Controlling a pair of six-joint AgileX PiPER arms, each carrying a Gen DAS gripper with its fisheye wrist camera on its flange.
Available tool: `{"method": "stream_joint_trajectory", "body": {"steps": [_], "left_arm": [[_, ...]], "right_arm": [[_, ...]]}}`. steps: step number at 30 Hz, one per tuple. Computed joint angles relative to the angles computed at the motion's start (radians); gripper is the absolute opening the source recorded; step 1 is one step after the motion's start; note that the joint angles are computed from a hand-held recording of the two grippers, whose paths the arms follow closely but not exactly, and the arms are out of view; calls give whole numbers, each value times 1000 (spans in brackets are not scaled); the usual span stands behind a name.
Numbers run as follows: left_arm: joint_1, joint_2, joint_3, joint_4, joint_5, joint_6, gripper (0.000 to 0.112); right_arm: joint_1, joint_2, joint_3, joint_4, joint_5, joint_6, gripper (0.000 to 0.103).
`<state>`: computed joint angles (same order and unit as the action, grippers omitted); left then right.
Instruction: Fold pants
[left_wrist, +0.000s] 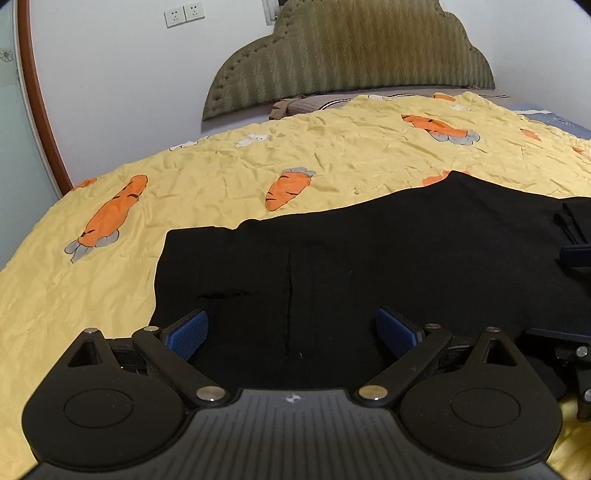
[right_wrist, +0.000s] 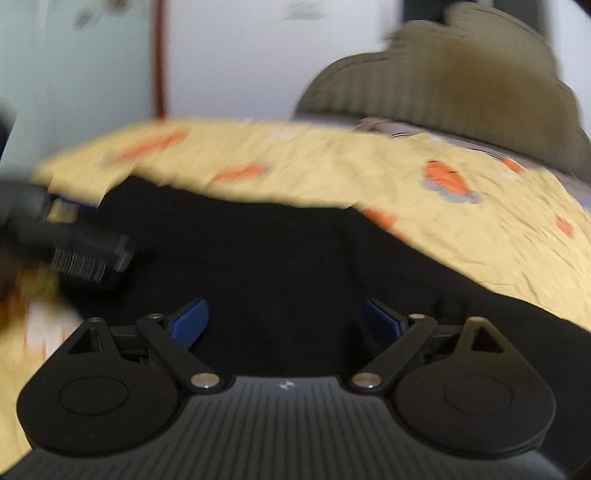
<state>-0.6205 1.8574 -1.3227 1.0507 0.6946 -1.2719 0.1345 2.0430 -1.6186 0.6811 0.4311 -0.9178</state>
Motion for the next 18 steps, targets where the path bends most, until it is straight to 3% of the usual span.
{"method": "stream_joint_trajectory", "body": {"steps": [2,5,9,13,16,18], "left_arm": [[-18,-9,-3,-2,37,2,98],[-46,-38,44,55,45,-35,98],[-42,-47,79,56,23,-64,98],[-34,-58,86,36,10,-47,98],[-47,-50,77,41,35,-58,99],[-52,-42,66,36,51,-58,99]], "right_arm": [[11,-12,34,-44,-39,15,91],[-18,-19,14,-9,16,31,89],[-11,-89,108,121,-13,-133,88],[23,-82,167,124,-117,-162,99],[11,-66,118,38,-61,-39,98],[21,-87,129,-8,-84,10,96]]}}
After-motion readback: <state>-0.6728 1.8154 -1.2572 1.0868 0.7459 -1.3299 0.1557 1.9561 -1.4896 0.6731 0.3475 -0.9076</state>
